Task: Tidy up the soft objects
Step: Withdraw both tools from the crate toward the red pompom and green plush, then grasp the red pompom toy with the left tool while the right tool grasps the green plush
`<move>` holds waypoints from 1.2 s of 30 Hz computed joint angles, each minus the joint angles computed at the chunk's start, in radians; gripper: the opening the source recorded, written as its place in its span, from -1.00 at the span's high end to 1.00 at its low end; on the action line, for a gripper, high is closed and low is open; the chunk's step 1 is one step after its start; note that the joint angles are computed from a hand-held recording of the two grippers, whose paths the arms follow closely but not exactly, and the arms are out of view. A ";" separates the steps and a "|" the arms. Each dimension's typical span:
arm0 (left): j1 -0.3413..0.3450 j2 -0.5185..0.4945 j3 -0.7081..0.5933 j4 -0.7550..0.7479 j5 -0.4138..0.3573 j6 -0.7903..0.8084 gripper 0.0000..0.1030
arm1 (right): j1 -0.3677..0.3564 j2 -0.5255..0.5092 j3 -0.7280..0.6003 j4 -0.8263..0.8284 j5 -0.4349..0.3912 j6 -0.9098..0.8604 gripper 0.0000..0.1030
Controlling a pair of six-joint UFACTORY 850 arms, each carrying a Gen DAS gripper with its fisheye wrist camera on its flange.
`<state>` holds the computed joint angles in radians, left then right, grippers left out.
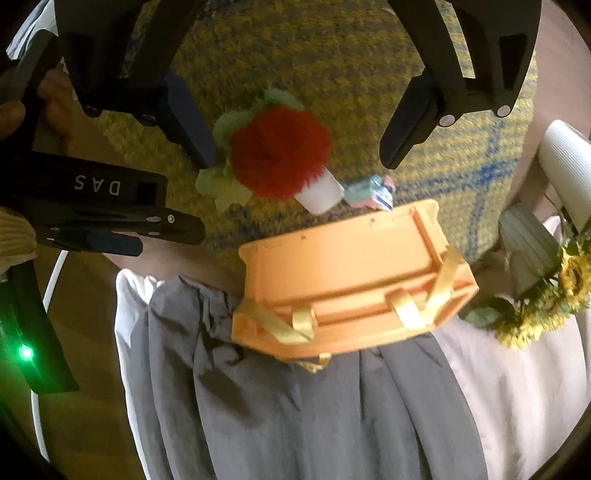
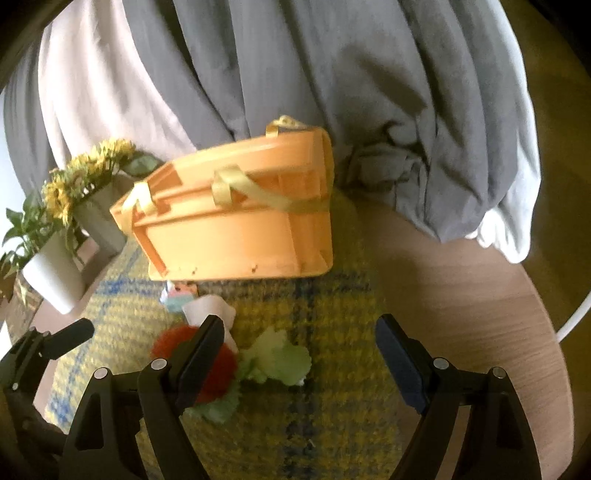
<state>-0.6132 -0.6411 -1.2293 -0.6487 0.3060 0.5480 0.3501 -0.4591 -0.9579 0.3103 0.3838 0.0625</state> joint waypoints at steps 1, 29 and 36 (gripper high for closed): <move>-0.002 -0.008 -0.007 -0.012 -0.008 0.017 -0.73 | -0.006 -0.010 -0.003 -0.050 -0.004 0.046 -0.65; 0.004 -0.177 -0.167 -0.205 -0.091 0.161 -0.01 | -0.063 -0.191 -0.117 -0.649 0.001 0.817 -0.24; 0.013 -0.167 -0.143 -0.168 -0.077 0.114 0.16 | -0.038 -0.215 -0.162 -0.554 -0.049 0.701 -0.24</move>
<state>-0.6002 -0.8082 -1.3721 -0.8172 0.2292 0.6620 0.3120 -0.6743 -1.1203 -0.2439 0.3348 0.7633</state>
